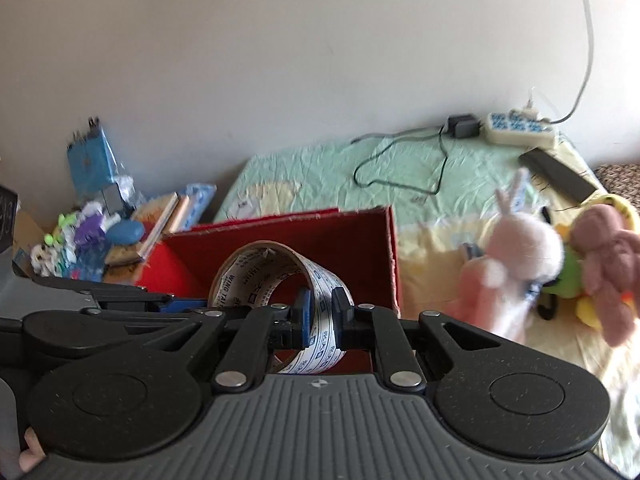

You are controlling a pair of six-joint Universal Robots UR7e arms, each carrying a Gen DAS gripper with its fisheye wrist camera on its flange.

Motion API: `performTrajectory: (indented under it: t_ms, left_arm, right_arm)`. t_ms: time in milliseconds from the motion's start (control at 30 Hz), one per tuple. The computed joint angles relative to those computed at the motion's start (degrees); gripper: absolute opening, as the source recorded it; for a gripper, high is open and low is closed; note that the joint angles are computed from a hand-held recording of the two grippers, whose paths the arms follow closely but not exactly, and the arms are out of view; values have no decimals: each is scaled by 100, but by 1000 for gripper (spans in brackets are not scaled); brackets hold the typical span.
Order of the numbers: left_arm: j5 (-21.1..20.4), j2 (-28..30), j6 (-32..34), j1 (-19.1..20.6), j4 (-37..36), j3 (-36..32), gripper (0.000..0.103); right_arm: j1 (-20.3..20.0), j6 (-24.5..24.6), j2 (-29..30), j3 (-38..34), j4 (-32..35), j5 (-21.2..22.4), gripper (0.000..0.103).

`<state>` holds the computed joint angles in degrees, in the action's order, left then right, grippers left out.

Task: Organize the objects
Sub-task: 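Carry the tape roll over the red box and lower it inside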

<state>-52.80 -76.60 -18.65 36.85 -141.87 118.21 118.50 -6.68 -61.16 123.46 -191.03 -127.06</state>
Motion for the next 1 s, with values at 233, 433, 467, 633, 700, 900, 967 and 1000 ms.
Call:
performTrajectory:
  t_ms: [233,433,467,633,700,900,967,1000]
  left_arm:
    - [114,833,-115,639,605,-701,9]
    - [-128,1314,-626,1133,1226,-1297,9]
    - [-188,1364,-715,1200,1324,-1376,9]
    - [-517,1455,-1169,1470,1462,-1598,10]
    - [-508,1476,-1266,1485,1466,-1612,10]
    - [-556,1557,-1323,1473,1470,-1674,12]
    - [-589,1529,-1260,1469,1382,-1632,12]
    - [-594,1501,-1216,1473,1307,-1594,12]
  right_arm:
    - [-471,-245,364,-522,815,110,12]
    - [-672,-501,558,-898,1391,128,12]
    - [-652,-631,606,-951,1389,93,12]
    - [-636,-832,667,-1110,1468,101,16]
    - [-653,-875,657,-1130,1413,104,20]
    - [-811,-598,385,-1048,1547,571,21]
    - [-849,-420,307,-1021,1665,758,22]
    - [-864,-311,261,-1008,1770,872,22]
